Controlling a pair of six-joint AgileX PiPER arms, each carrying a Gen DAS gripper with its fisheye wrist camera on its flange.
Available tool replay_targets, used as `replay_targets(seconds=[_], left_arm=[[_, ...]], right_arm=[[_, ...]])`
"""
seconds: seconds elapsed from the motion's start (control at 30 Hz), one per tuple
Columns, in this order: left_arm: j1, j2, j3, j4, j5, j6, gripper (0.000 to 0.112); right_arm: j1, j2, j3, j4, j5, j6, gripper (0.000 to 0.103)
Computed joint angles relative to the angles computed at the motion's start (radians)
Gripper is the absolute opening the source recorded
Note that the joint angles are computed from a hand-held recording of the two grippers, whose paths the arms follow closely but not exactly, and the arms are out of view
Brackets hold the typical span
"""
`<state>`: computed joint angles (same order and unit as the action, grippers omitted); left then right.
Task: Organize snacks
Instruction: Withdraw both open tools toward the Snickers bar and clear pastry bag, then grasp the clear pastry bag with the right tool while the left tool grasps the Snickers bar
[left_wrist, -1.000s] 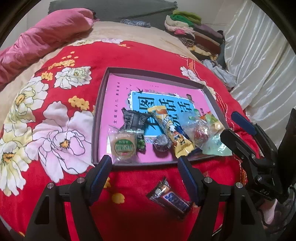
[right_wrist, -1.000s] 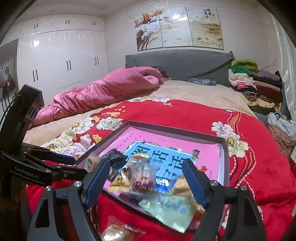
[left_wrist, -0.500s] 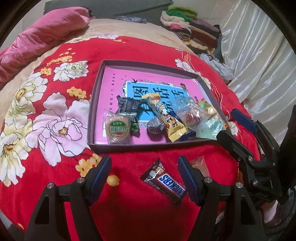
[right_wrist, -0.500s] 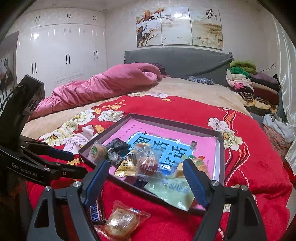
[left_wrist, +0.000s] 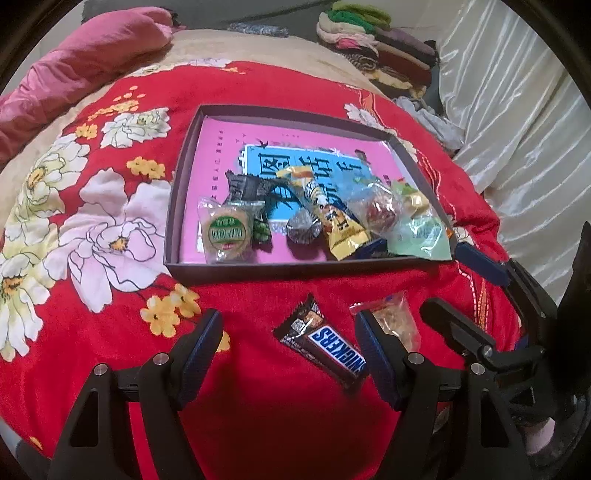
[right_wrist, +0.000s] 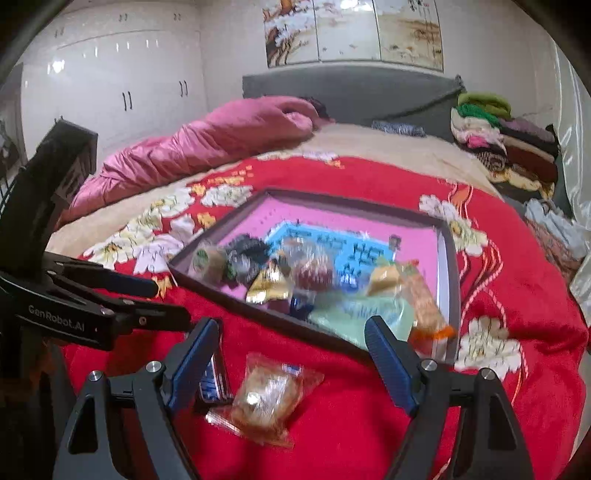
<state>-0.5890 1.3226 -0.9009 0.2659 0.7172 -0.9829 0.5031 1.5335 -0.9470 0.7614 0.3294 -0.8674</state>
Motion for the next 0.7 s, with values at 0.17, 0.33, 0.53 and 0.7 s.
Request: replay_targets(seconds=[0.17,0.33,0.53,0.7], left_arm=[[0.001,0.008,0.013,-0.03,-0.007,0.013,0.075],[0.001,0.019,0.026,-0.057,-0.012,0.028,0.075],[0.007,0.038,0.046,-0.128,-0.046,0.053,0.075],[0.01,0.065,0.052,-0.174,-0.076,0.073,0.075]], right_arm=[[-0.016,0.017,-0.006,-0.062,0.053,0.1,0.081],[-0.014,0.053,-0.021,-0.127,0.096,0.177,0.081],[0.031,0.11,-0.047,-0.299,0.106,0.336,0.079],[0.029,0.145,-0.06,-0.283,0.121,0.314,0.069]])
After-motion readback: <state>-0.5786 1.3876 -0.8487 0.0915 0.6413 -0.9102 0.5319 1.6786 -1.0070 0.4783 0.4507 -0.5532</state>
